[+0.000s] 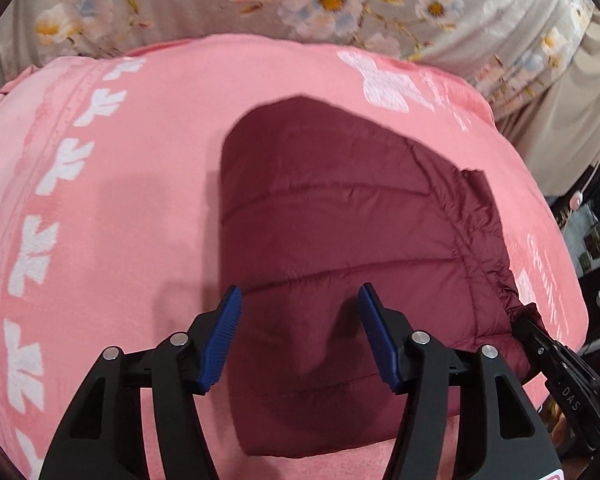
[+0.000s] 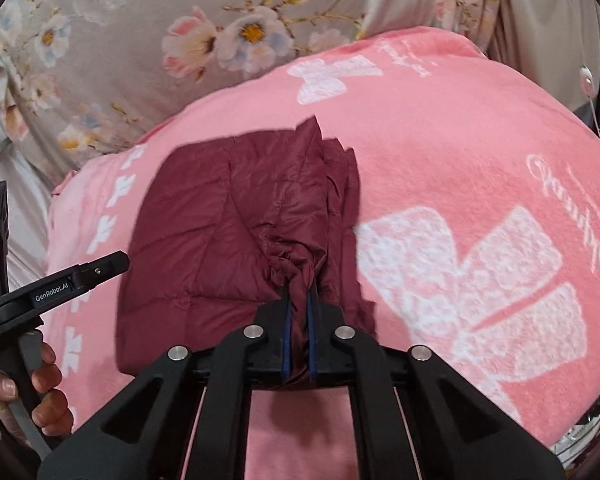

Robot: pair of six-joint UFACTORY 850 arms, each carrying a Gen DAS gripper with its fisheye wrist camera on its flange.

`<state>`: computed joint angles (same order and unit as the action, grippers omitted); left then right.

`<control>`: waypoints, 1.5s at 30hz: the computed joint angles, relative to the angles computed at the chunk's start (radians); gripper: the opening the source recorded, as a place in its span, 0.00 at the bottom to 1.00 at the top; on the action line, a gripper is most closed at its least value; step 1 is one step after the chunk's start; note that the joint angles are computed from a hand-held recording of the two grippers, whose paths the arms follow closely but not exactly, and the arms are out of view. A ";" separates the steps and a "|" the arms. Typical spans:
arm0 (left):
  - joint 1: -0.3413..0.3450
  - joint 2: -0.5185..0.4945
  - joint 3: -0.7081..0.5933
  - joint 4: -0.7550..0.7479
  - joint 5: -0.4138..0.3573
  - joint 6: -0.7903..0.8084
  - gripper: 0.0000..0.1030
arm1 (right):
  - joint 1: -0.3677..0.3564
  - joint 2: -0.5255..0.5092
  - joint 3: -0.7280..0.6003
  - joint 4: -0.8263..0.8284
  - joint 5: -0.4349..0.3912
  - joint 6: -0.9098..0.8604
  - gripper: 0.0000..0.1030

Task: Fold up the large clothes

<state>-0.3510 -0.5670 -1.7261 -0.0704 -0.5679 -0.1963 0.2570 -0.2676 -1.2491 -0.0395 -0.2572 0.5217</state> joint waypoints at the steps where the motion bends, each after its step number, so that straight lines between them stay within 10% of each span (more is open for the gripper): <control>1: -0.007 -0.011 -0.004 0.004 -0.008 -0.001 0.55 | -0.001 -0.009 -0.001 -0.031 -0.009 0.032 0.04; 29: -0.103 -0.083 0.020 0.458 0.017 -0.314 0.56 | 0.008 -0.144 -0.038 -0.223 -0.012 0.205 0.05; 39: -0.001 -0.047 -0.074 0.097 -0.005 -0.027 0.56 | -0.037 -0.036 -0.078 -0.220 -0.008 0.261 0.38; 45: 0.042 -0.222 -0.411 0.043 -0.130 -0.048 0.56 | -0.093 -0.171 -0.273 0.159 -0.011 -0.037 0.47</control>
<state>-0.3090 -0.7887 -2.1367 -0.0274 -0.6977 -0.2444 0.1644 -0.4388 -1.5220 0.1191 -0.2687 0.4842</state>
